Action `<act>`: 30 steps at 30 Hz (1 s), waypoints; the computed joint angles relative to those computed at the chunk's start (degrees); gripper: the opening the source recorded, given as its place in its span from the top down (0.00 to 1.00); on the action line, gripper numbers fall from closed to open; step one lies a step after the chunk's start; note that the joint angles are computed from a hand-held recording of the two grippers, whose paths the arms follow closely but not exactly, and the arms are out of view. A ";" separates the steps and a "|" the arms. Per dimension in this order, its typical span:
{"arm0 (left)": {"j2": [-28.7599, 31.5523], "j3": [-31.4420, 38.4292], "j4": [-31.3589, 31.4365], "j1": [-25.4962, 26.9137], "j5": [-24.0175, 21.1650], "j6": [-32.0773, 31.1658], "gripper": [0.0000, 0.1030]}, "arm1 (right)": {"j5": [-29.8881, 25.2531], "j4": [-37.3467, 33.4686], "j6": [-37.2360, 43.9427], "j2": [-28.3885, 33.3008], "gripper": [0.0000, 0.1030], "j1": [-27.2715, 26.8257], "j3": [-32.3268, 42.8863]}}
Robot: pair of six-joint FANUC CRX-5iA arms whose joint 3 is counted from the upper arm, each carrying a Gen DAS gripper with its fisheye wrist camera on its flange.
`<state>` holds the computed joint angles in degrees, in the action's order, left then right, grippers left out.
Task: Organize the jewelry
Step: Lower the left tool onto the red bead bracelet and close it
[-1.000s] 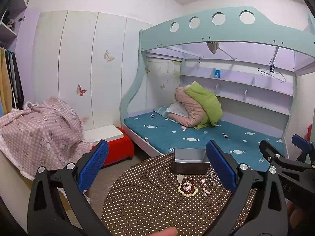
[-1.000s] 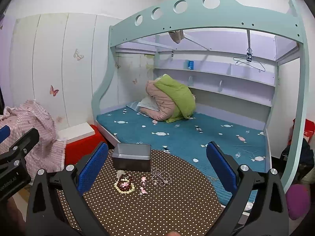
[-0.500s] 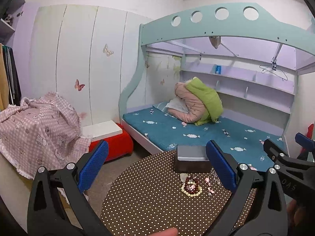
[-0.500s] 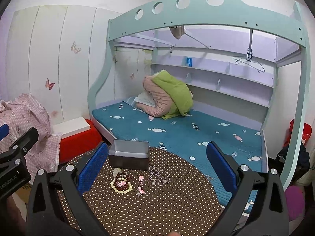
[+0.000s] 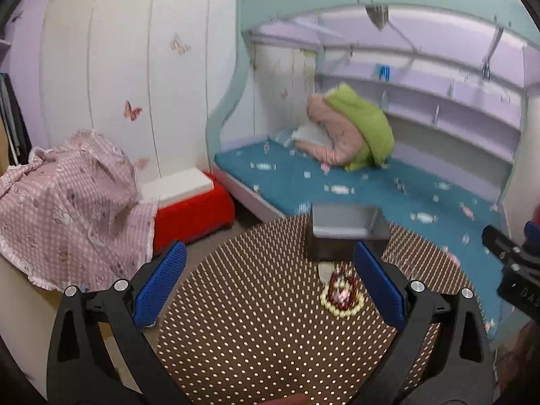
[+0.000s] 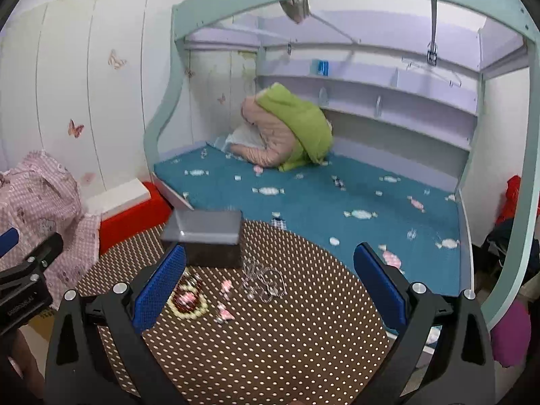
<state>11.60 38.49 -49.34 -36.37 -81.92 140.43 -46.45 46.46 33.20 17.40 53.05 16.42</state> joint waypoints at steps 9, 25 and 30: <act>6.53 -0.19 9.59 6.28 1.42 -4.02 0.05 | -2.55 -12.82 10.55 4.48 0.07 -2.54 5.01; 18.60 6.12 21.28 13.61 3.64 -13.87 0.05 | -7.46 -23.51 20.32 10.74 0.07 -4.52 12.76; 18.48 4.50 24.34 15.42 6.14 -15.13 0.21 | -8.36 -24.58 21.59 12.08 0.07 -4.97 14.56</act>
<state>30.08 43.00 -25.00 -20.95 -75.78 125.30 -54.81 21.88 54.79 29.47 48.08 30.98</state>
